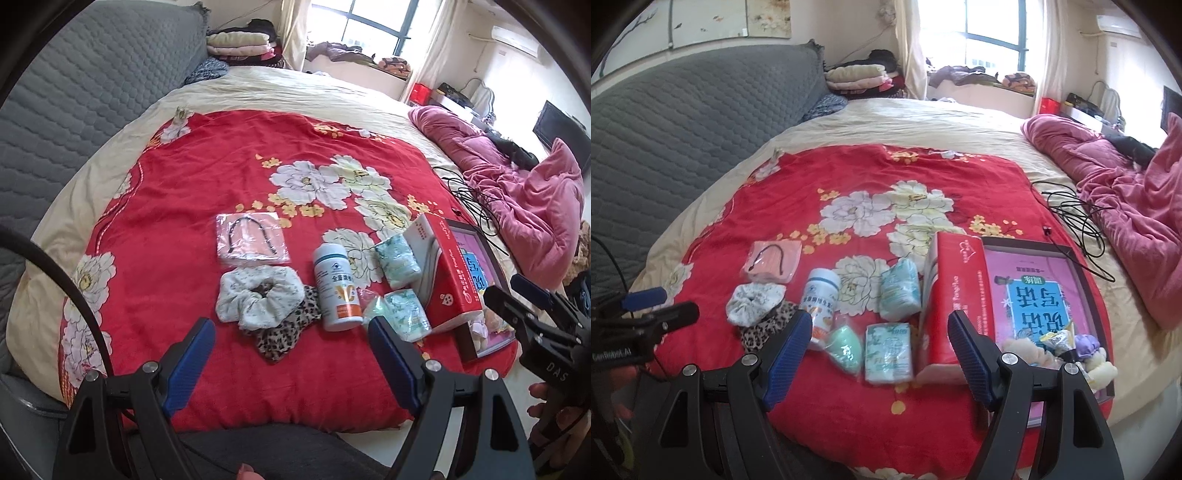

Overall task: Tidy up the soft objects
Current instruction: 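Withdraw both tools from the tray back toward the remaining items, then grasp the white floral scrunchie with the left tool while the right tool grasps the bagged green sponge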

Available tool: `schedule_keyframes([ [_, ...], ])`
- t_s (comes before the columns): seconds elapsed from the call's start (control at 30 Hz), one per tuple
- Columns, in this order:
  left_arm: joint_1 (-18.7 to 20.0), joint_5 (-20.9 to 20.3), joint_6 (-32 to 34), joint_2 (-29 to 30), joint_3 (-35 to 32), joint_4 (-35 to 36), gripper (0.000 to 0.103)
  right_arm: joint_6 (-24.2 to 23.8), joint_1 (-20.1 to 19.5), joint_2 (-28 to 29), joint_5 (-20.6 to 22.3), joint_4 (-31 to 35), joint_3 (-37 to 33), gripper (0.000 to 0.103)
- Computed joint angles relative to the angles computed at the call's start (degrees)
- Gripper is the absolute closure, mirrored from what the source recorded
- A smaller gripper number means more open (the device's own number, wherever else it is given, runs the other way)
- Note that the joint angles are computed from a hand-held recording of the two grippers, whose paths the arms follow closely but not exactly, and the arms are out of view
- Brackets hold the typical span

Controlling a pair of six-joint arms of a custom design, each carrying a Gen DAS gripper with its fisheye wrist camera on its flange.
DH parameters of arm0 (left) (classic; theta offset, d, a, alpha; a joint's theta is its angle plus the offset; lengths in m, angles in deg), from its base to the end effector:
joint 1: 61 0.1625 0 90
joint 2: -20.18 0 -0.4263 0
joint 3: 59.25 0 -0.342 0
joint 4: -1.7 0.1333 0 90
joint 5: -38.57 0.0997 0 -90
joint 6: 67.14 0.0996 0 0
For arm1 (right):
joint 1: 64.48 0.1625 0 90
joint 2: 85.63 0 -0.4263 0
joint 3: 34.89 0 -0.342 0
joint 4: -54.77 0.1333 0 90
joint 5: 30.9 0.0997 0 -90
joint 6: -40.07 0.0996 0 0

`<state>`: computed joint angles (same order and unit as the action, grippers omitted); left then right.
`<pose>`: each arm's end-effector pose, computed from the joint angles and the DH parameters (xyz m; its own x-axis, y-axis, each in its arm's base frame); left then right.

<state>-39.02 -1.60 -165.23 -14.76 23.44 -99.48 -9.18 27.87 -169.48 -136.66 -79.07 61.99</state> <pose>-0.4977 -0.4267 0.0425 -0.7628 -0.4058 -0.5035 0.0741 0.7186 -0.6914 0.1272 -0.5088 0.4780 -0.6047 -0.5851 0.5403 -0.7558 0.6356 -0.1576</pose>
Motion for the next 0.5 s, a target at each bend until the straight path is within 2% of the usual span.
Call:
schedule_keyframes([
  [0.23,-0.09,-1.76,-1.92,-1.88,4.34,-1.98,0.019,-1.87,-0.79,-0.95,-0.31,-0.67,2.51,0.026],
  [0.5,0.72,-2.54,-3.13,-3.90,9.60,-7.38,0.019,-3.02,-1.48,-1.07,-0.42,-0.47,4.49,0.026],
])
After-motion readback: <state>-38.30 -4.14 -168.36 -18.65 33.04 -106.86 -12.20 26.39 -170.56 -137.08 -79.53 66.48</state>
